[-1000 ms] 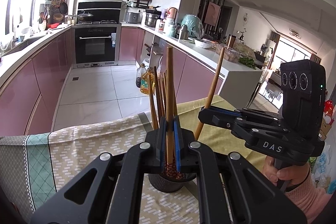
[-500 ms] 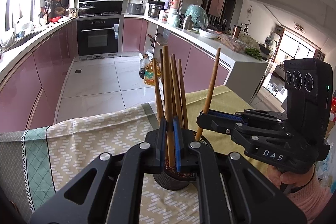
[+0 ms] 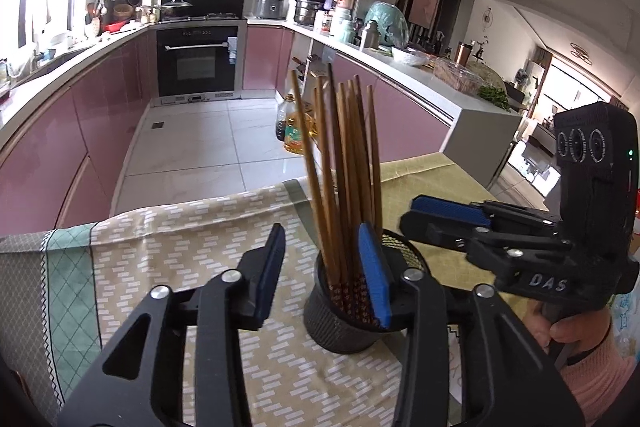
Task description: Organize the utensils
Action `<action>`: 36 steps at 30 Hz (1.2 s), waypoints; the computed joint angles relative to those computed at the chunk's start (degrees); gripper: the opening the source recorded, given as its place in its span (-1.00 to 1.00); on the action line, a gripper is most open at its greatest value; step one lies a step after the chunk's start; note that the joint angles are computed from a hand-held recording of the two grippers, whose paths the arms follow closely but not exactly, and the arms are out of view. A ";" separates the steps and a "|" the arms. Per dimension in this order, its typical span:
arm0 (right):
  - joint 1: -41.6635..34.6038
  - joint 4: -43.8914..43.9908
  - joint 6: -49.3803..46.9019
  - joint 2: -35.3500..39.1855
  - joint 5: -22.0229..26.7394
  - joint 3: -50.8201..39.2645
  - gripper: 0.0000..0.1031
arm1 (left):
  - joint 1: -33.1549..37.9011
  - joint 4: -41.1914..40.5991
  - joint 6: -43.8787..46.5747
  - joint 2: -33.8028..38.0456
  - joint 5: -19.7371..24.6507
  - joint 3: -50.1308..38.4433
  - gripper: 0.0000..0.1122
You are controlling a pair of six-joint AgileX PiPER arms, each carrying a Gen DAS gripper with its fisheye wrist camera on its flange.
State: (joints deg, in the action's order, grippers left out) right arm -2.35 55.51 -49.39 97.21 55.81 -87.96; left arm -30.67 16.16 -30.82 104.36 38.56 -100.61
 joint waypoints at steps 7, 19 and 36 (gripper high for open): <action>-0.14 1.76 -5.47 -7.91 -7.00 11.06 0.27 | -3.68 21.20 -22.07 -7.43 -3.70 14.37 0.38; 3.59 10.11 -16.99 -18.25 -20.68 27.77 0.86 | -11.79 50.60 -54.23 -18.34 5.99 32.75 0.73; 10.20 29.59 -36.69 -28.91 -34.15 40.73 0.87 | -21.67 60.79 -67.85 -22.29 20.18 38.79 0.73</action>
